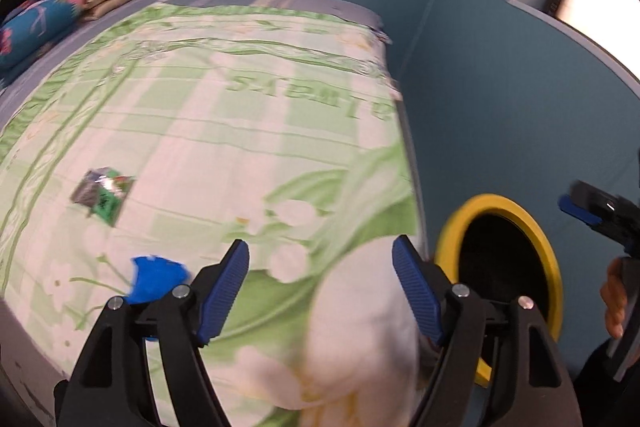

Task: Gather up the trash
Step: 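Move both tools back over the green wrapper and blue glove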

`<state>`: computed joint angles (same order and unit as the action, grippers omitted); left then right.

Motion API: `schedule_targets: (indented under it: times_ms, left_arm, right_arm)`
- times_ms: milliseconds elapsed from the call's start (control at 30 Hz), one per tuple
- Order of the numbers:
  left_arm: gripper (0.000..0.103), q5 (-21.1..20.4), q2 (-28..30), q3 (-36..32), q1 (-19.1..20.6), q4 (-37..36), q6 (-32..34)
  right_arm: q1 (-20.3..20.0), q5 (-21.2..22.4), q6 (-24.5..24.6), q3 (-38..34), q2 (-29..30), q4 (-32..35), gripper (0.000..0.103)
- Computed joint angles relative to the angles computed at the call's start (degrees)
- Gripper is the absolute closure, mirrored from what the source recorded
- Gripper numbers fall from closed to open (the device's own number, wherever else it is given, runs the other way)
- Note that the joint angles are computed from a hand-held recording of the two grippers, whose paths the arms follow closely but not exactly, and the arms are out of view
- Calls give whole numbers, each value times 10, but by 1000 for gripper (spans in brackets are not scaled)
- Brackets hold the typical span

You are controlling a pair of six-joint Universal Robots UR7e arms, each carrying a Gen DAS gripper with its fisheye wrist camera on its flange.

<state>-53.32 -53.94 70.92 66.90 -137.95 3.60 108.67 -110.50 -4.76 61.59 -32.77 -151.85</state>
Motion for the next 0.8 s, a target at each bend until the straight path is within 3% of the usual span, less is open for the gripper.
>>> schedule_targets:
  times_ms: [367,800]
  left_arm:
    - [28,58,-12,-39,47,-5,-21]
    - [24,77,-6,-91,91,19,-39]
  right_arm:
    - [24,51,-50,-95,79,71,10]
    - [45,63,-65,-301,212,242,10]
